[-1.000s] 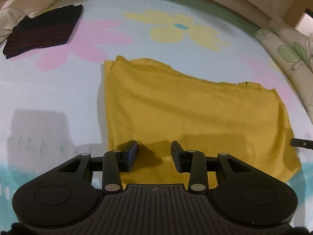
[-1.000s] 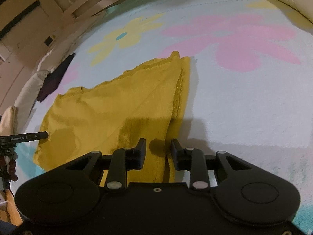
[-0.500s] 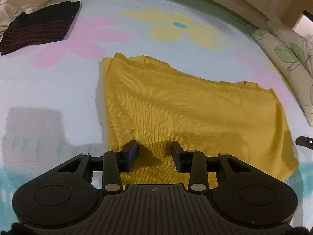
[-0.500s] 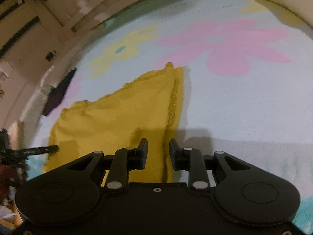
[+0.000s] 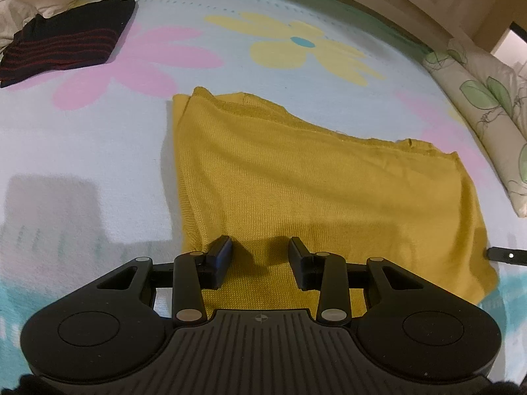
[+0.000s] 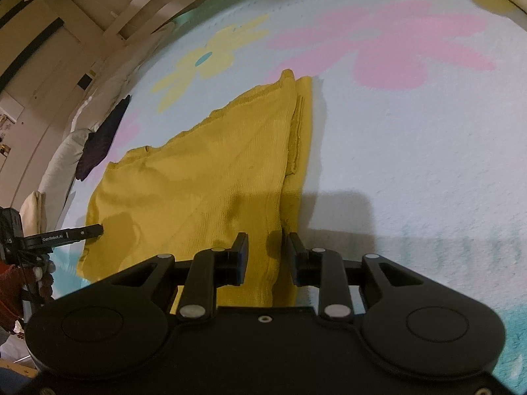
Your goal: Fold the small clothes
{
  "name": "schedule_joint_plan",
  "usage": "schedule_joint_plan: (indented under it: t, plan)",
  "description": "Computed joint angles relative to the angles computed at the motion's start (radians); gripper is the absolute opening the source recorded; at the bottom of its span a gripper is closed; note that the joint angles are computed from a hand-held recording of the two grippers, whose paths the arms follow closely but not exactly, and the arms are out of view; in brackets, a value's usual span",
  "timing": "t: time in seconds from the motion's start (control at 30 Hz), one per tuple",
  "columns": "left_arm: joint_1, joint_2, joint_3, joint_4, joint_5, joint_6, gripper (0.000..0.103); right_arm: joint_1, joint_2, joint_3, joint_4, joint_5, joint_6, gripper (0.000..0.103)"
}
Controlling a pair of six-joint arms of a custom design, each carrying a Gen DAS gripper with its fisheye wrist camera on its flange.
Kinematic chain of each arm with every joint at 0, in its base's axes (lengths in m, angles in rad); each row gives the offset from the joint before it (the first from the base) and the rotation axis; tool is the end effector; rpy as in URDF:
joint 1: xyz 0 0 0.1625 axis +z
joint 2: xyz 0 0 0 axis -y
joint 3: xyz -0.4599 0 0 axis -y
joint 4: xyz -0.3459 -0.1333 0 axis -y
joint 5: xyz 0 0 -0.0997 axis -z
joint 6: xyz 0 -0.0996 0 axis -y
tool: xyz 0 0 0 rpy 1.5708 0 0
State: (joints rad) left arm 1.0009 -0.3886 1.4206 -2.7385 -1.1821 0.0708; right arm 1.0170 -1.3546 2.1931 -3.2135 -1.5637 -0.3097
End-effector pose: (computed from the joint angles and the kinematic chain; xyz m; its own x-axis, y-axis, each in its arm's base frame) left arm -0.2414 -0.6937 -0.0380 -0.7670 0.5140 -0.3841 0.5903 0.7999 -0.1084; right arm -0.1336 -0.4709 0.3572 -0.9238 0.3169 0.2148 0.0874 0.7209 -0.6875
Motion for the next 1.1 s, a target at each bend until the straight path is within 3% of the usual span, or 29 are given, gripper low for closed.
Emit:
schedule_joint_plan:
  t: [0.3, 0.33, 0.43, 0.53, 0.63, 0.77, 0.83, 0.9, 0.97, 1.03, 1.1]
  plan:
    - [0.000, 0.001, 0.000, 0.000, 0.002, 0.000, 0.037, -0.004, -0.003, -0.001, 0.021, 0.011, 0.005, 0.034]
    - [0.000, 0.001, 0.000, 0.000, 0.002, 0.000, 0.037, -0.002, -0.002, -0.001, 0.022, 0.007, 0.003, 0.031]
    - [0.000, 0.001, 0.000, 0.000, 0.002, 0.000, 0.037, 0.008, 0.004, -0.001, 0.017, -0.018, -0.006, 0.009]
    - [0.001, 0.001, -0.001, -0.001, 0.000, 0.002, 0.037, 0.022, 0.001, 0.001, 0.016, -0.048, -0.030, 0.008]
    - [0.000, 0.003, -0.001, -0.002, 0.002, 0.004, 0.037, 0.040, -0.001, -0.006, 0.018, -0.130, -0.022, 0.008]
    - [0.000, 0.002, 0.001, -0.005, 0.002, 0.001, 0.037, 0.025, -0.008, 0.004, 0.013, -0.105, -0.009, 0.009]
    - [-0.001, 0.002, 0.002, -0.007, 0.004, 0.003, 0.037, 0.021, -0.016, 0.002, 0.018, -0.075, -0.012, 0.017]
    - [0.000, 0.003, 0.002, -0.009, 0.000, 0.000, 0.040, 0.015, -0.020, 0.004, -0.001, -0.038, 0.001, 0.019]
    - [0.002, 0.002, 0.003, -0.010, -0.011, 0.001, 0.045, 0.000, -0.020, 0.000, -0.021, 0.007, 0.023, 0.056]
    - [0.000, 0.003, 0.004, -0.010, -0.014, 0.007, 0.050, -0.009, -0.012, -0.015, -0.021, 0.036, 0.055, 0.077]
    - [-0.004, 0.005, 0.003, -0.009, -0.009, 0.013, 0.052, -0.010, 0.004, -0.041, -0.004, 0.042, 0.078, 0.077]
